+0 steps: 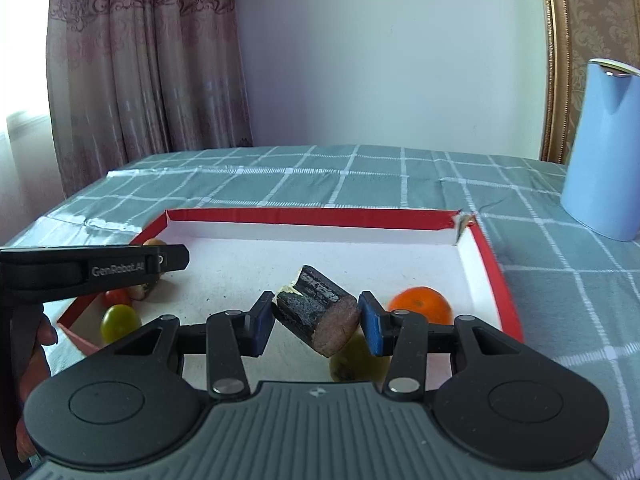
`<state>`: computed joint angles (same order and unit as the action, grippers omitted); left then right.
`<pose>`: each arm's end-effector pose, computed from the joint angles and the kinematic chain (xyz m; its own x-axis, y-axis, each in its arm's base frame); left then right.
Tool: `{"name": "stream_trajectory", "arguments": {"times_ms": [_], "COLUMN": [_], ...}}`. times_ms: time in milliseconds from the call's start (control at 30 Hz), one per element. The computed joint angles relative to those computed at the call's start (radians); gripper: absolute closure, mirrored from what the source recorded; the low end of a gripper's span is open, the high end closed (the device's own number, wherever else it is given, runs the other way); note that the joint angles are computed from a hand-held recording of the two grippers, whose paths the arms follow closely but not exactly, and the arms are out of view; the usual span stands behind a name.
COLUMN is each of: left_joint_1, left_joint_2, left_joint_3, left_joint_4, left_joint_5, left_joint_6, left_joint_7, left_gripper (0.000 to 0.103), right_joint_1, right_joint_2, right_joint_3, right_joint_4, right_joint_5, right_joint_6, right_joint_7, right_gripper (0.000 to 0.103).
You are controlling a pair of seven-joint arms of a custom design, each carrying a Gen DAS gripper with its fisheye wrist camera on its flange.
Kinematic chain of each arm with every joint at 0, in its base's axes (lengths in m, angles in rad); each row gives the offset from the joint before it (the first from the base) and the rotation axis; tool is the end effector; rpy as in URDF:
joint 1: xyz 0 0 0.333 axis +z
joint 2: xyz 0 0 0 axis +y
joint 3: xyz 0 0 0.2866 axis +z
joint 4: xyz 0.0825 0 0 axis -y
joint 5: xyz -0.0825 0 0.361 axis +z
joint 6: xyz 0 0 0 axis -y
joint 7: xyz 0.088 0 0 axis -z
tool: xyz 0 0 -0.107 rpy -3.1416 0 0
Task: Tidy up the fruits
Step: 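Carry the brown fruit with the left gripper while the right gripper carries the log over the tray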
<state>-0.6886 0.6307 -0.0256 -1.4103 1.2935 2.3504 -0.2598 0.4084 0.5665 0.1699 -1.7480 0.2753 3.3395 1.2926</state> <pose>0.5524 -0.4556 0.3598 0.2348 -0.9684 0.0836 -0.4728 -0.1889 -0.8607 0.5951 0.3288 0.3652 0.4879 -0.8711 -0.0561 -0.4793 -0.2136 -0.8513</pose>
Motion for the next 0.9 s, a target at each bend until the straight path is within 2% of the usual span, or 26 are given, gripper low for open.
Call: {"name": "stream_trajectory", "arguments": {"times_ms": [33, 100, 167, 200, 367, 700, 800, 867, 900], "left_joint_1": [-0.002, -0.011, -0.008, -0.010, -0.006, 0.009, 0.005, 0.002, 0.004], "left_joint_2": [0.012, 0.028, 0.025, 0.021, 0.019, 0.049, 0.047, 0.054, 0.057], "left_joint_3": [-0.001, 0.002, 0.005, 0.008, 0.008, 0.008, 0.016, 0.018, 0.016], "left_joint_4": [0.016, 0.037, 0.032, 0.026, 0.021, 0.057, 0.053, 0.063, 0.066], "left_joint_5": [-0.008, -0.020, -0.025, -0.022, -0.019, -0.068, -0.067, -0.074, -0.080], "left_joint_6": [-0.018, -0.053, -0.045, -0.046, -0.051, -0.030, -0.021, -0.031, -0.030], "left_joint_7": [0.020, 0.050, 0.041, 0.030, 0.023, 0.078, 0.076, 0.086, 0.095], "left_gripper": [0.078, 0.077, 0.077, 0.077, 0.077, 0.077, 0.077, 0.077, 0.077], "right_joint_1": [0.041, 0.079, 0.137, 0.148, 0.142, 0.215, 0.181, 0.217, 0.203], "right_joint_2": [0.011, 0.029, 0.046, 0.051, 0.064, 0.114, 0.127, 0.138, 0.137], "right_joint_3": [-0.043, -0.086, -0.152, -0.164, -0.153, -0.248, -0.209, -0.257, -0.240], "right_joint_4": [0.021, 0.054, 0.077, 0.085, 0.107, 0.194, 0.218, 0.230, 0.230], "right_joint_5": [0.011, 0.022, 0.030, 0.029, 0.025, 0.015, -0.008, -0.018, -0.025], "right_joint_6": [-0.010, -0.036, -0.038, -0.042, -0.043, -0.098, -0.110, -0.118, -0.118], "right_joint_7": [0.007, 0.018, 0.033, 0.036, 0.044, 0.096, 0.092, 0.112, 0.108], "right_gripper": [0.059, 0.059, 0.059, 0.059, 0.059, 0.059, 0.059, 0.059, 0.059]}}
